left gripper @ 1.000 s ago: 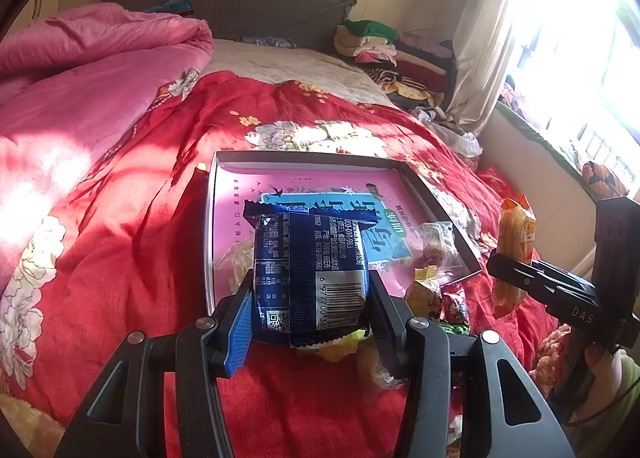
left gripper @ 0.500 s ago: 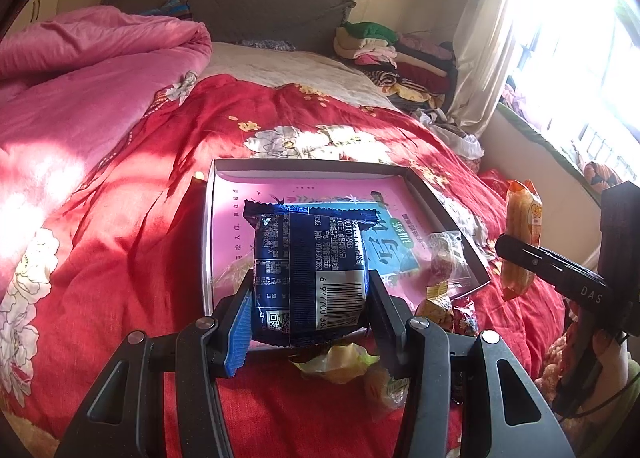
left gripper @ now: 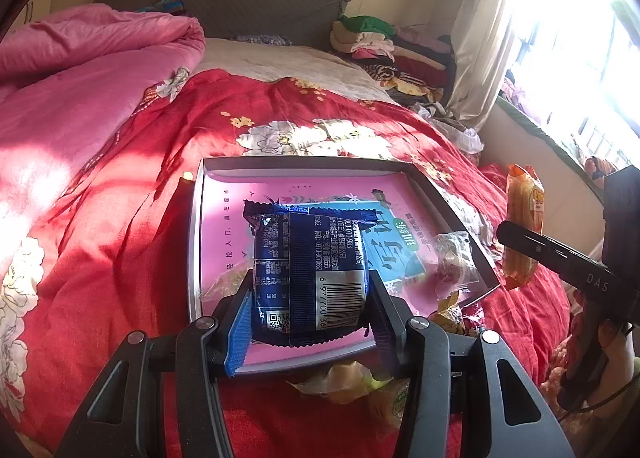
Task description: Organize snacks
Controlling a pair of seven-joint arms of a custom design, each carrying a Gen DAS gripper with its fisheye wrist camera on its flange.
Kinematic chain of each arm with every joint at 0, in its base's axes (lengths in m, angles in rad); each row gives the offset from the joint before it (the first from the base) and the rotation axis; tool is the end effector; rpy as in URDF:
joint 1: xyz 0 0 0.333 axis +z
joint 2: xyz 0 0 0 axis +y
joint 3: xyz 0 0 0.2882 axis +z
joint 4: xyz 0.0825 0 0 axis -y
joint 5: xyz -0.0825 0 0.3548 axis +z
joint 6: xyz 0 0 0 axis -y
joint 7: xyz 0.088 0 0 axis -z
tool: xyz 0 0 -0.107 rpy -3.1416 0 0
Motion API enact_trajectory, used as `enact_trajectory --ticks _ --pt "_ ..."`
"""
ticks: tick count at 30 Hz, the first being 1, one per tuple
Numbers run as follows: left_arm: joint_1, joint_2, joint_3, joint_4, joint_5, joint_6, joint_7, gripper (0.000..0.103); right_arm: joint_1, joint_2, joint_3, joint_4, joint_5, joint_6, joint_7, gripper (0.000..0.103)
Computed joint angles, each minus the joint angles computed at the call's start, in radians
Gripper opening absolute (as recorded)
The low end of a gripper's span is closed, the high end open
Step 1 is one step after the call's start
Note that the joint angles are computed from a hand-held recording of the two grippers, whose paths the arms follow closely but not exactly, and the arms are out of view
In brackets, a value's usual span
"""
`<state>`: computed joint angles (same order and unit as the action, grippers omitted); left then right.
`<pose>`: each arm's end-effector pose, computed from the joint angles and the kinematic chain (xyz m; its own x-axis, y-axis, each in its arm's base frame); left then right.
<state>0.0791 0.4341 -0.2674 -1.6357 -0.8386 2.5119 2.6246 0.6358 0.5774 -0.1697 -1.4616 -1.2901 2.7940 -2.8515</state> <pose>0.6635 -0.0954 0.4090 -0.6298 -0.7380 0.2424 -0.6404 0.3167 -0.6997 0.5946 0.3769 0.3957 -0.0783 -0.9650 -0.2503 -0.4671 0.2573 -0.8459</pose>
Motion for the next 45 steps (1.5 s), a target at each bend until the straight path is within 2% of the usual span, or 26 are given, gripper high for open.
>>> enact_trajectory --ticks 10,25,37,45 --pt "-0.009 0.034 -0.006 0.039 0.015 -0.009 -0.001 0.053 -0.013 0.057 -0.011 0.069 0.086 0.031 -0.085 0.033" --pt "-0.025 0.075 -0.010 0.071 0.108 -0.013 -0.048 0.053 -0.027 0.165 -0.026 0.168 0.352 0.068 -0.341 0.033" --pt "-0.023 0.077 -0.019 0.070 0.113 -0.027 -0.034 0.053 -0.018 0.203 -0.046 0.181 0.484 0.102 -0.437 0.033" --pt "-0.029 0.088 -0.019 0.079 0.120 -0.029 -0.033 0.053 -0.009 0.224 -0.052 0.197 0.547 0.094 -0.495 0.033"
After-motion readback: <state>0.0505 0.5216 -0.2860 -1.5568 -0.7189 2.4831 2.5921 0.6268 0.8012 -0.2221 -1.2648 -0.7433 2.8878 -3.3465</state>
